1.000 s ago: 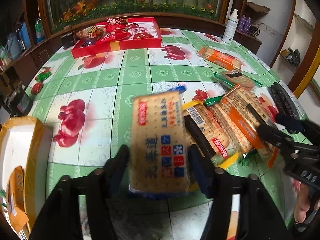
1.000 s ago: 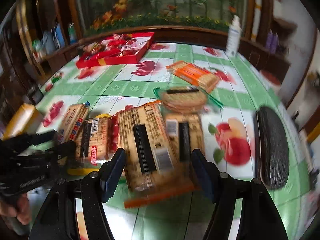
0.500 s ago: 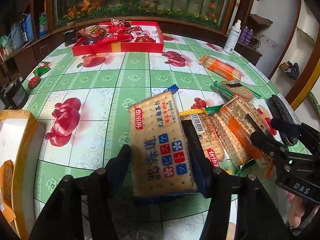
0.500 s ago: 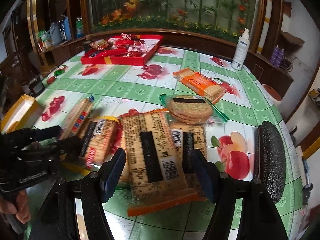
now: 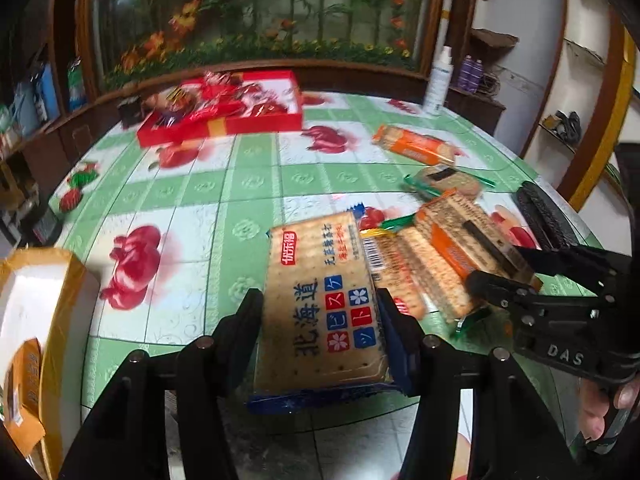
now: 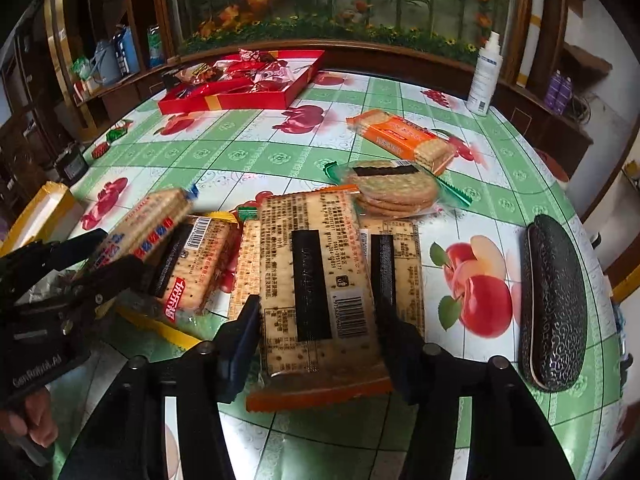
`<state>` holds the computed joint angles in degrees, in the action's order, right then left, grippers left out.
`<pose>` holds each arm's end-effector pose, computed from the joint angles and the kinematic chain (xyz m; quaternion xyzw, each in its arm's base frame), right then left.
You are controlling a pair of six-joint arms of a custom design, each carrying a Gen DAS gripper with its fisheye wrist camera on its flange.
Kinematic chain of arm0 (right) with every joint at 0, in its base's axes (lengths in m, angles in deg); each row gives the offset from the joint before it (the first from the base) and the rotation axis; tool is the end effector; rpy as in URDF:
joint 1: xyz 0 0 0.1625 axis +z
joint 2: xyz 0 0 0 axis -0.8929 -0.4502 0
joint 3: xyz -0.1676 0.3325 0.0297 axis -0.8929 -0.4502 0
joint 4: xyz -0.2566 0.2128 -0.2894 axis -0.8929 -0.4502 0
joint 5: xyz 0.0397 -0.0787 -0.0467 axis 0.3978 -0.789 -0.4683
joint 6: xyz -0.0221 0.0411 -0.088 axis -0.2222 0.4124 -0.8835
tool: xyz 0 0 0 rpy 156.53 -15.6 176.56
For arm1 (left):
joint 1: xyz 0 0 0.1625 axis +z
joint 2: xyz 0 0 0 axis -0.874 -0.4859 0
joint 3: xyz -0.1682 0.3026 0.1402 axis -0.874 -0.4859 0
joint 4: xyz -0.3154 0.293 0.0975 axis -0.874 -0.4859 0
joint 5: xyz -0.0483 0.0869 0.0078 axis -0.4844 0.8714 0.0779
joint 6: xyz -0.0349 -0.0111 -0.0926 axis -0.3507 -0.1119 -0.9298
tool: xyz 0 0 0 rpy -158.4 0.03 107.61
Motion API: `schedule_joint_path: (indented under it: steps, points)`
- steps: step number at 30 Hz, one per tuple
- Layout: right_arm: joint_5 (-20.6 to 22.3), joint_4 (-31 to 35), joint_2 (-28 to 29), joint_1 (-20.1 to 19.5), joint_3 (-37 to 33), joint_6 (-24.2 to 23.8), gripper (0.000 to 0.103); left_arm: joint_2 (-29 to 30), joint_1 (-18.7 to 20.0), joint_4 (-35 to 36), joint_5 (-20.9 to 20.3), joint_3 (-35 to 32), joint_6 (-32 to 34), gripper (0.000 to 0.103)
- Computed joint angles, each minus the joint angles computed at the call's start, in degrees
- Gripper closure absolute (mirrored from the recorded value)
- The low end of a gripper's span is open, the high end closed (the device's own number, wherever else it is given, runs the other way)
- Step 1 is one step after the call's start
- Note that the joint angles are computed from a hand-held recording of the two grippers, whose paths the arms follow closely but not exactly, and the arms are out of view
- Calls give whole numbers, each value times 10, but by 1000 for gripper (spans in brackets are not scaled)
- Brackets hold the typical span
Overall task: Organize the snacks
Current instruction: 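Grasp the large barcode cracker pack with the right tool while the left tool holds its pack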
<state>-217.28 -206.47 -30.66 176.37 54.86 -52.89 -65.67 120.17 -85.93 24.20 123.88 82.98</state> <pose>0.2983 -0.5152 -0.0290 0.2509 -0.8818 0.2568 0.3060 -0.0471 -0.4783 0.2331 0.1726 0.8761 -0.3312 0.3049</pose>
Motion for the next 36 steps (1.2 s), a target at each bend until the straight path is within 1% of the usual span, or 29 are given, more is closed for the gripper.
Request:
schedule_joint_path:
  steps: [3,5,8,11,13,14,16,17,19,20,23,26,31,36]
  points:
    - [9,11,-12,-2,11,13,45,4,-2,14,-3,0,2,48]
    - [11,13,-13,-3,14,16,45,12,-7,12,8,2,9,48]
    - [10,12,-12,-1,14,17,44,20,-14,0,24,6,22,48]
    - [-2,4,-5,3,10,9,44,23,-15,-4,27,5,24,47]
    - [-5,1,-3,3,9,9,44,29,-14,-6,32,2,21,42]
    - [-4,-1,-2,3,10,10,44,32,-13,-5,30,-1,21,34]
    - [-2,-4,-2,1,11,11,44,39,-8,-3,24,-6,21,33]
    - [-2,-7,-2,2,11,10,44,43,-6,-10,19,-7,25,33]
    - [-5,-10,-1,3,12,12,45,40,-3,-13,7,-8,22,49]
    - [-3,-12,-2,4,14,13,45,37,-3,-12,3,-7,20,49]
    - [6,-24,-5,8,18,12,45,36,-6,-29,10,-2,26,49]
    - [13,-46,-3,12,22,11,46,29,-8,-46,8,4,29,49]
    - [18,-77,9,21,21,1,46,41,-27,-128,55,19,72,49]
    - [14,-85,19,26,18,-9,46,57,-32,-165,83,19,102,49]
